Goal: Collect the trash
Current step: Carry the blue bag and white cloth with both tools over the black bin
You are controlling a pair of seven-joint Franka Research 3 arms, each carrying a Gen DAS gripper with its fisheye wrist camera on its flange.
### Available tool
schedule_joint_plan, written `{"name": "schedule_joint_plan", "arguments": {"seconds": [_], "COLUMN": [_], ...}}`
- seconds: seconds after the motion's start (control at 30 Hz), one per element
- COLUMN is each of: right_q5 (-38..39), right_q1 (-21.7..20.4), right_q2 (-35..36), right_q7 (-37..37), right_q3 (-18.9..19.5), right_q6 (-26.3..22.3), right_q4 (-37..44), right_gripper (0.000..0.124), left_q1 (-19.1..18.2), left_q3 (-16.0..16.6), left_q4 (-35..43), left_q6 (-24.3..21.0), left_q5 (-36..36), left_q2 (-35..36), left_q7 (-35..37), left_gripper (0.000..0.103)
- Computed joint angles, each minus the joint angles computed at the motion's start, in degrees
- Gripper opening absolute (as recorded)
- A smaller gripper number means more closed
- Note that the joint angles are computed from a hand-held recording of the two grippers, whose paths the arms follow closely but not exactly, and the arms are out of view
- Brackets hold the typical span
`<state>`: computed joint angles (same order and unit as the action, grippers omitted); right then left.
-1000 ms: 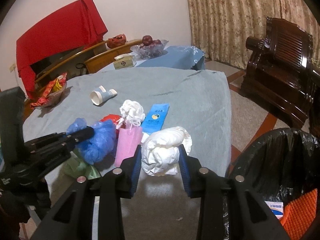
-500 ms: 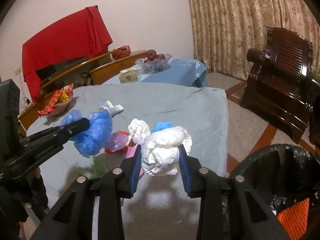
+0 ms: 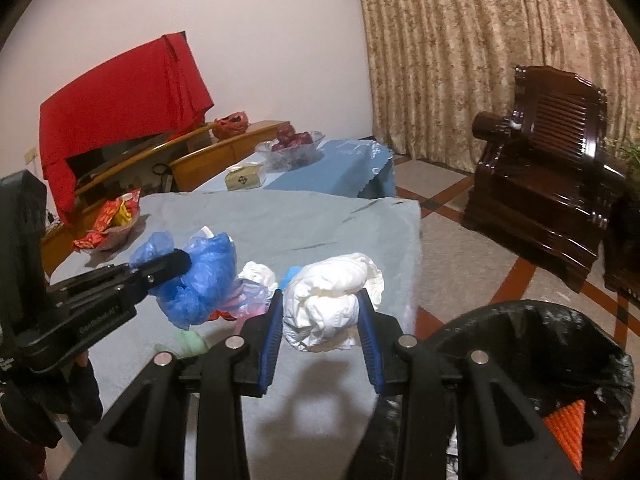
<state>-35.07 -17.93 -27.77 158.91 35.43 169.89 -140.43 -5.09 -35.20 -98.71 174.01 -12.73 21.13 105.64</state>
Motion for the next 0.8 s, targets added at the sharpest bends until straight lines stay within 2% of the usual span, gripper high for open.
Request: {"name": "schedule_joint_plan", "arguments": {"seconds": [0.2,0.53,0.8], "right_q5": [3.48,11.91,15.9], "right_q1": [3.53,6.98,8.42], "right_q2": [-7.35,-22.22,-32.77], "right_q7": [-2.39,-7.71,-10.77], "right_q3": [-4.06,-8.58,-10.6], "right_q6": [-2.58,-9.56,-16.44], "right_q4": [-5.41,-15.6,-21.6], "right_gripper": [0.035,0.035,0.035], "left_q1": [0.34,-2.09,-6.06], "left_q3": [-3.8,-7.81,-8.33], "left_q4": [0.8,3.45,6.5], "left_q6": [-0.81,-2.49,-4.91], "left_q5": [-1.28,-2.9,-3.25], "left_q2": [1.14,4.04,6.86], "left_q7": [2.96,7.67,9.52], "left_gripper": [0.002,0.002,0.002]}}
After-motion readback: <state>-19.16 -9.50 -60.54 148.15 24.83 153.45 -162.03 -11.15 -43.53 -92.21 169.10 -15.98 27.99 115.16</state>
